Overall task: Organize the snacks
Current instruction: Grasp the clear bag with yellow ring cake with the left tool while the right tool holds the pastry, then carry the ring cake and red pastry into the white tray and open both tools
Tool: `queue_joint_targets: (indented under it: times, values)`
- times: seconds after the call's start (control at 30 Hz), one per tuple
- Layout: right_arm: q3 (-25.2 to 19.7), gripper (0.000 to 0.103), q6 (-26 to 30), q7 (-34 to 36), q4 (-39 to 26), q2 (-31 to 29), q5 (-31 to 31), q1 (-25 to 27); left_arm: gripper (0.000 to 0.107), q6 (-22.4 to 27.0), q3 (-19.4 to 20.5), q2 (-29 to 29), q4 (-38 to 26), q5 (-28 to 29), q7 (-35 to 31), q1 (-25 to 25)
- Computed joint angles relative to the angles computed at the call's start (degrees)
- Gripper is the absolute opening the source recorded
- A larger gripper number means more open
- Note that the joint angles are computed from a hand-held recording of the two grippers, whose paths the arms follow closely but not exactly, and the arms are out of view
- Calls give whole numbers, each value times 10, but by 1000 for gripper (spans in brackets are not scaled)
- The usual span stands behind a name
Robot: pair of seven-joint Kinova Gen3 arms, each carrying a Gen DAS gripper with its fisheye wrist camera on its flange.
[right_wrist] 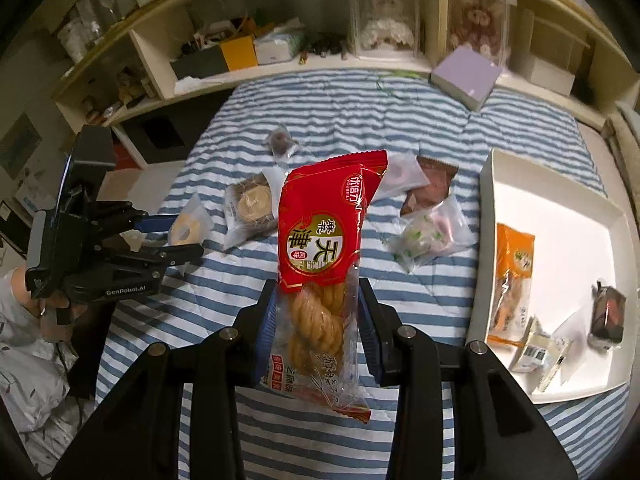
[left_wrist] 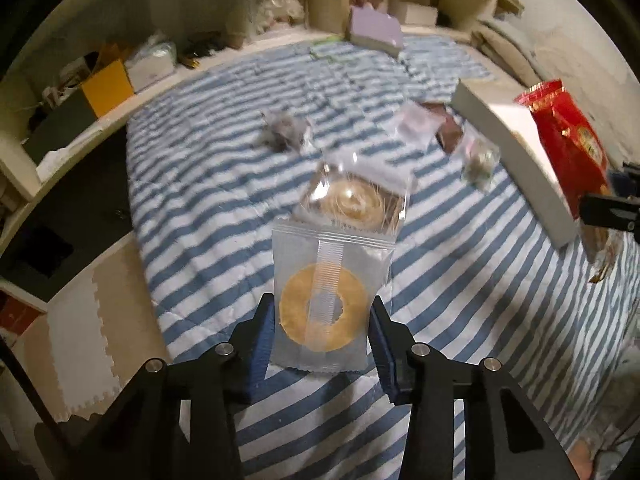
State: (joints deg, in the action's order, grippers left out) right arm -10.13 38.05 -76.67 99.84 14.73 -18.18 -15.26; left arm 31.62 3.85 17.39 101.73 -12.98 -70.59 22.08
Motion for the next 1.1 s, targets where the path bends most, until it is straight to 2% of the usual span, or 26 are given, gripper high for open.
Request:
queue_joint_targets:
  times: [0.13, 0.27, 0.6, 0.83, 1.1]
  values:
    - [-2, 38, -4, 18, 1, -12, -14, 12, 43, -13, -10, -33, 14, -19, 38, 16]
    - [-1, 38, -10, 38, 1, -20, -31, 25, 43, -15, -13, -62, 21, -63, 99, 38]
    - [10, 38, -17, 110, 4, -41, -87, 72, 43, 17, 24, -97, -7, -157, 223, 66]
    - [27, 38, -4, 176, 3, -54, -129, 110, 43, 27, 38, -71, -48, -202, 283, 97]
    - [53, 38, 8, 240, 1, -55, -164, 159, 43, 8, 12, -2, -116, -211, 319, 147]
